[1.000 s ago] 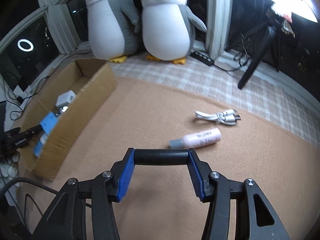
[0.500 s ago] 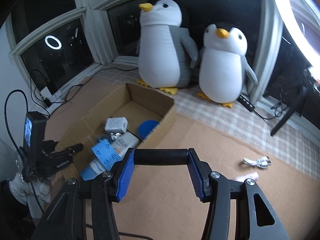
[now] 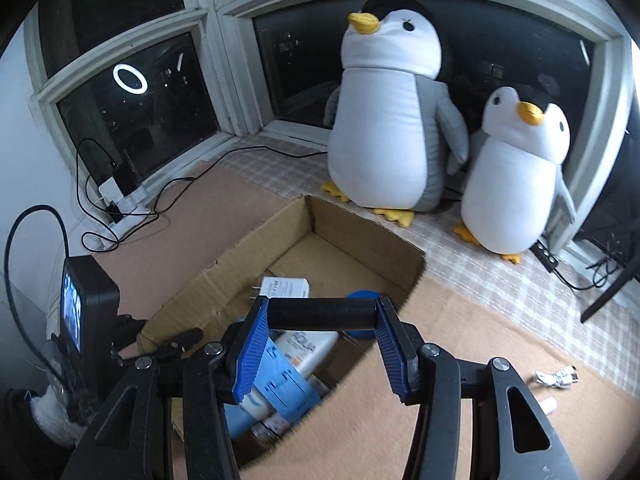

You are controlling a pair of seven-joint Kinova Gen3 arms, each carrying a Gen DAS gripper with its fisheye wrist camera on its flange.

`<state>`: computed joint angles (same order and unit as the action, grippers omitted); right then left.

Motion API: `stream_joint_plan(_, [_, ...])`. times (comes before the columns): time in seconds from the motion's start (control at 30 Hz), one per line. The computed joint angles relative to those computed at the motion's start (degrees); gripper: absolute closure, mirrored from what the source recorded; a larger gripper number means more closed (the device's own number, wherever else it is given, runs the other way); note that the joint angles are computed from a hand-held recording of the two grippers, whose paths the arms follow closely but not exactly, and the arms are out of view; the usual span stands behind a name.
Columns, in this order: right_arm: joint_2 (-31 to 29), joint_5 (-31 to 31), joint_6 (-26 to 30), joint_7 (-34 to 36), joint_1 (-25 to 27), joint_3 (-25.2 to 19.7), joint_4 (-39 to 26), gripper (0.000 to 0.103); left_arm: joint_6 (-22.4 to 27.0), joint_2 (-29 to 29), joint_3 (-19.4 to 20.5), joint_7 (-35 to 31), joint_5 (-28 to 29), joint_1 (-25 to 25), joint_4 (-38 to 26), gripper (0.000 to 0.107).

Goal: Organize rigid objects
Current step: 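Carry the black cylinder into the box and release it, then move the right gripper to the pink lotion bottle and grasp it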

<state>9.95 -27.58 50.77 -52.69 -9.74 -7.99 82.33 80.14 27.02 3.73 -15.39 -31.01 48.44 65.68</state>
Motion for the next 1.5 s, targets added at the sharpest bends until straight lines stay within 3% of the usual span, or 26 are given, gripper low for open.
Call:
stream_joint_plan(0.73, [6.4,6.4,0.8,-7.4,-3.7,-1.5,-5.0,0.055,-0.2,0.3,-0.2,0.1,0.1,0.1,-0.3,0.085])
stream_joint_plan(0.9, [6.9,5.9,1.0,-7.5,-3.5,-1.9,-5.2,0.032,-0.1,0.5,-0.2,0.1,0.1,0.1,-0.6,0.085])
stream_joint_plan(0.97, [6.7,5.8,0.2,-7.3,-3.5,-2.0,-4.8,0.028,-0.1,0.4,-0.2,0.1,0.1,0.1,-0.4,0.085])
stream_joint_plan(1.5, [6.5,5.2,1.2,-7.3,-2.8,-1.9,-4.9,0.026,-0.3,0.3,-0.2,0.2,0.1,0.1,-0.3,0.085])
